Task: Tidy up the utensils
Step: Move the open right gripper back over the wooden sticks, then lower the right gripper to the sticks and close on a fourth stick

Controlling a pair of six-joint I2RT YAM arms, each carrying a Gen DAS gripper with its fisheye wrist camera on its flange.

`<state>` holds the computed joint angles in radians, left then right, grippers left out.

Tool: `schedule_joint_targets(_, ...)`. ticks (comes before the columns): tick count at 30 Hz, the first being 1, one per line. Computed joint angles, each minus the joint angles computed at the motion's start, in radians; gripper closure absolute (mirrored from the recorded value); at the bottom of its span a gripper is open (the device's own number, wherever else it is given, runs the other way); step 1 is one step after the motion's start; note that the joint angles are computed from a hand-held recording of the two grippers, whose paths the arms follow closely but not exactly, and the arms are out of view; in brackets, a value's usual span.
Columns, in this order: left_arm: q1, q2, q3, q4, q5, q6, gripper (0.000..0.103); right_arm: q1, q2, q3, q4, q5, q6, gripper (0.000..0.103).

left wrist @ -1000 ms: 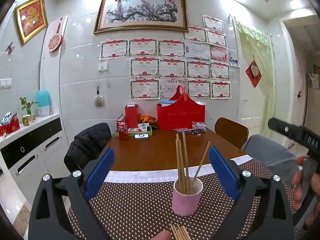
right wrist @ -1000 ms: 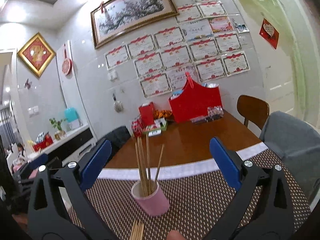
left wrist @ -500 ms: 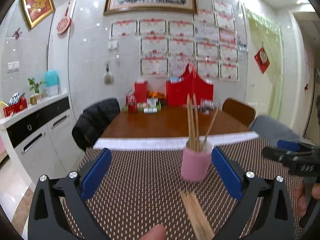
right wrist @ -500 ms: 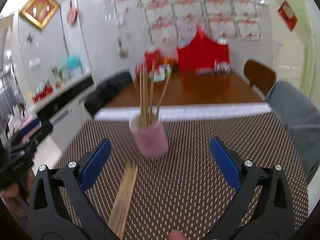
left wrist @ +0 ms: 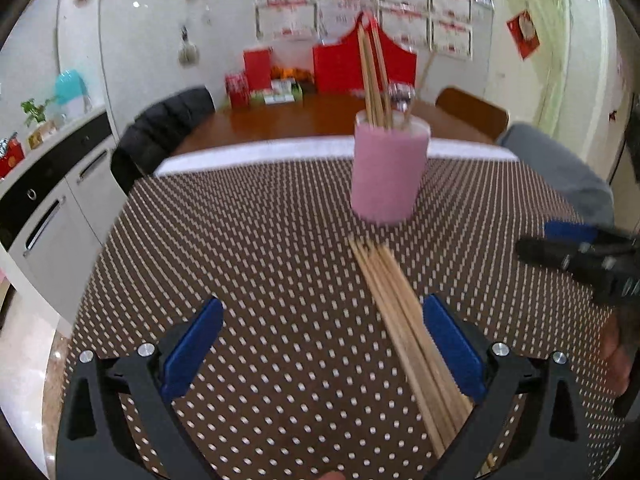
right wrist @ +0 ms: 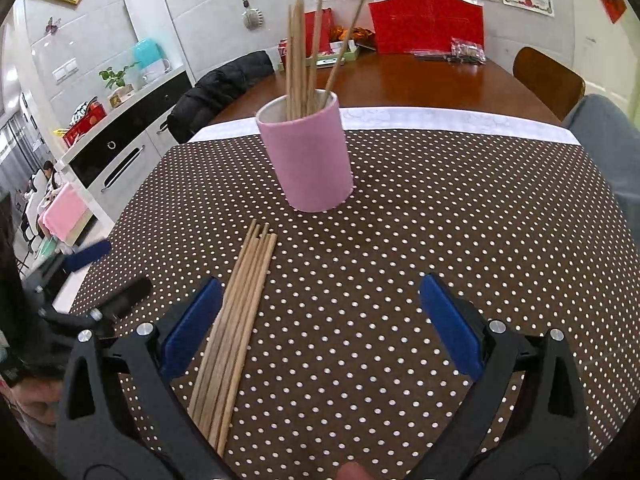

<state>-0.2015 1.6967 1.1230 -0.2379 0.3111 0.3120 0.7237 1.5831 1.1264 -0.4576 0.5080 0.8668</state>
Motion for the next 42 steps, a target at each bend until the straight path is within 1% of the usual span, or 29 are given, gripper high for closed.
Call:
schedule_joint_targets(4, -0.018, 0.039, -0.005, -0.022, -0.016, 0.026, 0.005, -0.008, -0.018, -0.017, -0.01, -0.008, 0.005, 0.006)
schedule_joint_targets(13, -0.061, 0.122, -0.014, -0.018, -0.122, 0.047, 0.005, -0.015, -0.006, -0.025, -0.001, -0.032, 0.001, 0.006)
schedule_joint_targets(15, -0.05, 0.125, -0.021, -0.008, -0.099, 0.046, 0.005, -0.016, -0.002, -0.023, -0.003, -0.036, -0.002, 0.006)
schedule_joint_targets(18, -0.049, 0.128, -0.017, 0.0, -0.11, 0.047, 0.005, -0.02, 0.012, -0.009, -0.005, -0.047, -0.011, 0.006)
schedule_joint_targets(20, -0.053, 0.14, 0.005, -0.003, -0.125, 0.039, 0.005, -0.02, 0.031, 0.006, -0.009, -0.055, -0.02, 0.006)
schedule_joint_targets(24, -0.061, 0.152, 0.019, 0.018, -0.151, 0.035, 0.004, -0.015, 0.12, 0.077, -0.057, -0.094, -0.048, 0.006)
schedule_joint_targets(25, -0.063, 0.149, 0.013, 0.027, -0.163, 0.036, 0.004, -0.011, 0.145, 0.094, -0.067, -0.1, -0.056, 0.006)
schedule_joint_targets(26, -0.072, 0.153, 0.015, 0.031, -0.201, 0.038, 0.004, -0.007, 0.169, 0.108, -0.072, -0.107, -0.065, 0.006)
schedule_joint_targets(27, -0.071, 0.161, 0.02, 0.022, -0.203, 0.04, 0.004, -0.003, 0.182, 0.113, -0.071, -0.113, -0.069, 0.006)
schedule_joint_targets(30, -0.036, 0.181, 0.071, -0.077, -0.075, 0.03, 0.005, 0.003, 0.203, 0.112, -0.054, -0.123, -0.074, 0.006)
schedule_joint_targets(35, -0.006, 0.162, 0.06, -0.075, -0.001, -0.002, 0.005, -0.002, 0.168, 0.073, -0.035, -0.118, -0.062, 0.006)
schedule_joint_targets(38, -0.02, 0.153, 0.049, -0.067, -0.014, 0.016, 0.005, -0.005, 0.143, 0.057, -0.04, -0.113, -0.057, 0.006)
schedule_joint_targets(40, -0.046, 0.167, 0.048, -0.063, -0.061, 0.022, 0.004, -0.005, 0.137, 0.051, -0.04, -0.115, -0.056, 0.006)
schedule_joint_targets(42, -0.043, 0.174, 0.059, -0.072, -0.05, 0.011, 0.005, -0.004, 0.142, 0.052, -0.041, -0.118, -0.057, 0.006)
